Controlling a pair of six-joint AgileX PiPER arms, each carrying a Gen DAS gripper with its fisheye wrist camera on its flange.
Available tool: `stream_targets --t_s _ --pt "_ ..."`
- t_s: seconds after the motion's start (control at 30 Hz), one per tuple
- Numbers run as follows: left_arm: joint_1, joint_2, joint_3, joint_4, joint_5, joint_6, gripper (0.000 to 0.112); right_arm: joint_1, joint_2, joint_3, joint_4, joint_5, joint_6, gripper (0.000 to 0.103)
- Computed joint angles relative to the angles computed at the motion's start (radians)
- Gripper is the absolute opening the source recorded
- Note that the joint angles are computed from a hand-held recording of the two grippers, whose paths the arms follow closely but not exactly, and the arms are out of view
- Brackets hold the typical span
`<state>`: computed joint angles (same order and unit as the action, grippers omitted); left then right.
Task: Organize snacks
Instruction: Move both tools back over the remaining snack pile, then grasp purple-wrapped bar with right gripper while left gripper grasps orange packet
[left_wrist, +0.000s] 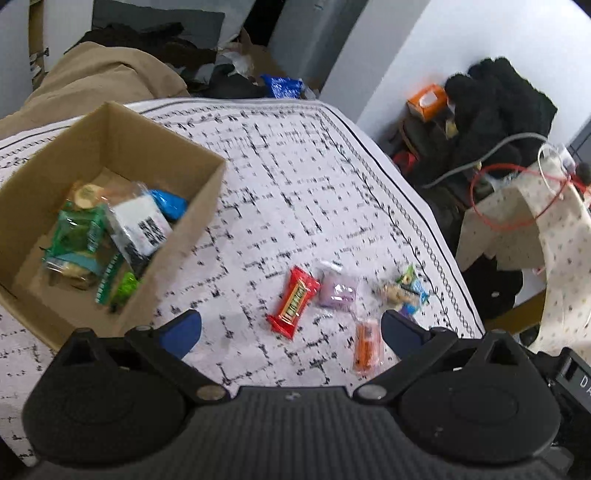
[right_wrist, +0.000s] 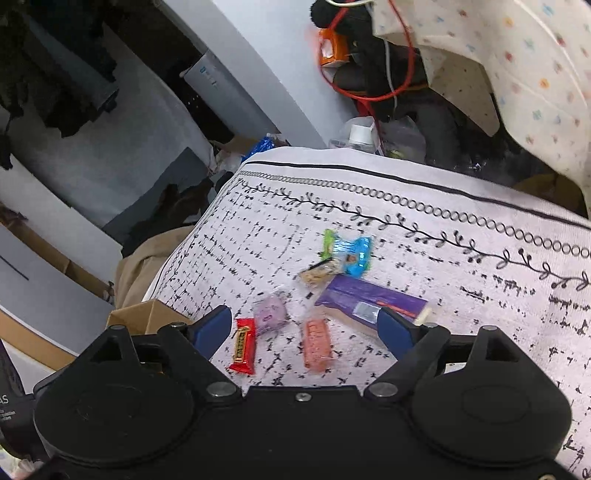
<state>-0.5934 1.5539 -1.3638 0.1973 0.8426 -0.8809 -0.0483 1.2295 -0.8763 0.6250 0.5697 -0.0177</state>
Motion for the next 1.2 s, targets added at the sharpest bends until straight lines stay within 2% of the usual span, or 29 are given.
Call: stream_targets --t_s 0.07,0.17,0.23,0.5,0.7,0.9,1.03,1.2 --pt "-0.012 0.011 0.001 0.0 -0.005 0.007 0.103 -0.024 0.012 0.019 0.019 -0.006 -0.025 0.085" --pt "-0.05 0.051 -0.037 0.034 0.037 0.01 0.103 -0.031 0.025 0.033 -0.006 -0.035 -0.03 0.085" --pt "-0.056 0.073 -0.049 0.009 0.04 0.028 0.103 -0.029 0.039 0.037 -0.03 -0.054 -0.026 0.085" --pt "-0.09 0.161 -0.108 0.015 0.052 0.011 0.103 -0.092 0.126 0.05 0.179 -0.081 -0.278 0.079" --pt "-0.101 0.225 -0.163 0.011 0.06 -0.008 0.101 -0.123 0.18 0.054 0.329 -0.099 -0.438 0.078" --pt "-0.122 0.31 -0.253 0.012 0.11 -0.031 0.1 -0.157 0.23 0.056 0.45 -0.08 -0.561 0.078" --pt "-0.125 0.364 -0.313 -0.013 0.141 -0.026 0.093 -0.161 0.261 0.055 0.485 -0.073 -0.6 0.077" --pt "-0.136 0.416 -0.371 -0.016 0.166 -0.026 0.086 -0.179 0.298 0.047 0.506 -0.045 -0.622 0.07"
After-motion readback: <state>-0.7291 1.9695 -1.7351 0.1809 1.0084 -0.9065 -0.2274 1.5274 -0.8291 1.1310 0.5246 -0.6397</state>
